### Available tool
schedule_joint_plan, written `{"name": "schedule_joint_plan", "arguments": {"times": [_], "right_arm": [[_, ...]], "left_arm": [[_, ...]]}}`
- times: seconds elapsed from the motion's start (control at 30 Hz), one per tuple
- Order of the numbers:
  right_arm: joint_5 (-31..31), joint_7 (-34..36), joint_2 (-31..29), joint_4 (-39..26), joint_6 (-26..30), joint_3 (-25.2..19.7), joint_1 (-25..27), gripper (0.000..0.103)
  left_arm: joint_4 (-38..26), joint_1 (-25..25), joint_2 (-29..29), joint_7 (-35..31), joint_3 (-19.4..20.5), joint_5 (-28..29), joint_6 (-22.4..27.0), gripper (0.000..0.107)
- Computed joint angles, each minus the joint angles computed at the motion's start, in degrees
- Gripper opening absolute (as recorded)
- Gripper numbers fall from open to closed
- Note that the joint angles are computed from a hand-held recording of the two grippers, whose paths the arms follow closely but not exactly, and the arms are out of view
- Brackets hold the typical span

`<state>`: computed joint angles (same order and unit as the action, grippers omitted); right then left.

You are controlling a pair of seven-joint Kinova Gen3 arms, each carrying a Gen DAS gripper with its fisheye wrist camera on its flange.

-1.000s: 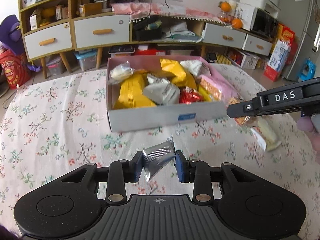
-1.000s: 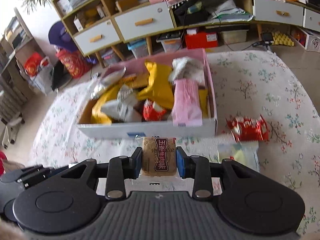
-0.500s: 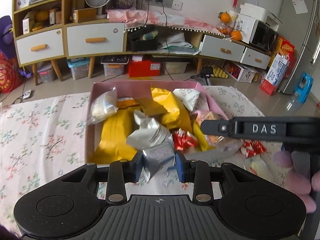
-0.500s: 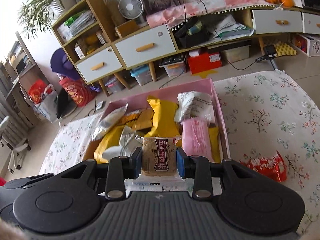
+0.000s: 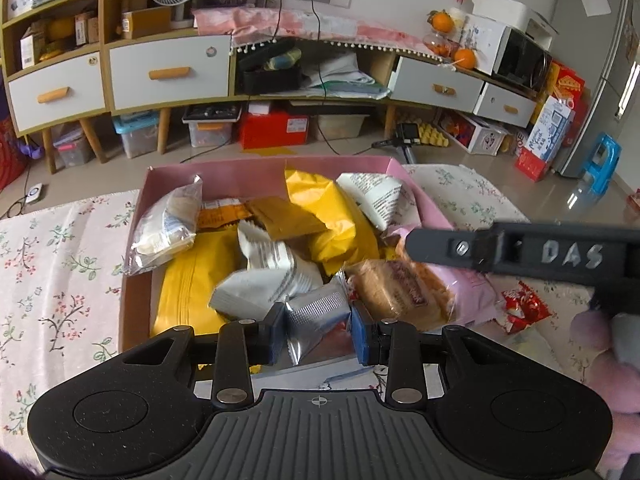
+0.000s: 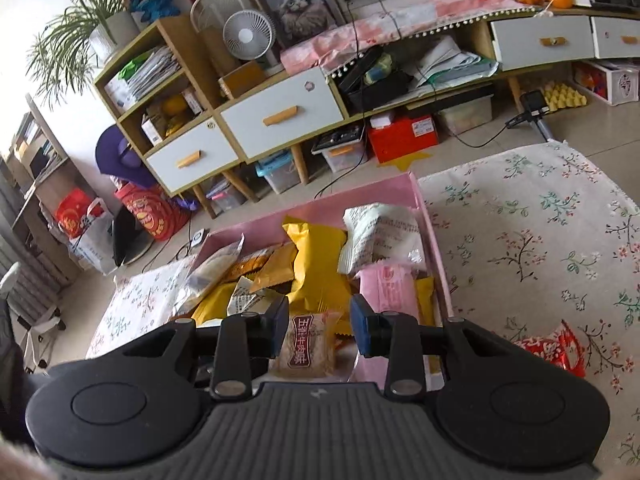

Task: Organize snacks
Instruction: 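Carry the silver packet and brown cake into the box and release them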

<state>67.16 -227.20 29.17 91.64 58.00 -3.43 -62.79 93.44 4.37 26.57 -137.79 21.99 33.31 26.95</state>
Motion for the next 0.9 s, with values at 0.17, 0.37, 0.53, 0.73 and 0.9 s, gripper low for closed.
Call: {"name": "schedule_joint_plan", "arguments": {"times": [0.17, 0.37, 0.53, 0.73, 0.9], "right_arm": [[-0.25, -0.12, -0.14, 0.20, -0.57, -0.21, 0.47, 0.038], [-1.15, 2.61, -0.02, -0.97, 0.02, -0.16, 0.15, 0.049], [-2.11, 5.20, -0.14, -1.68, 0.98, -0.18, -0.23, 0.061], [-3.34, 6.30, -0.75, -1.73, 2.06, -0.43, -0.85, 0.072], [-3.80, 6.94, -1.26, -1.54, 4.11, -0.84, -1.79, 0.081]], "left_arm": [[1.04, -1.45, -0.01, -2.55, 1.51, 1.08, -0.60, 0.038], [2.43, -2.02, -1.45, -3.90, 1.57, 2.51, -1.05, 0.051], [4.96, -2.88, -3.52, -6.61, 1.82, 4.39, -1.65, 0.066], [8.09, -2.96, -6.53, -8.00, 1.14, 7.05, -2.24, 0.076], [11.10, -1.16, -9.54, -6.38, -1.23, 7.76, -2.75, 0.083]]}}
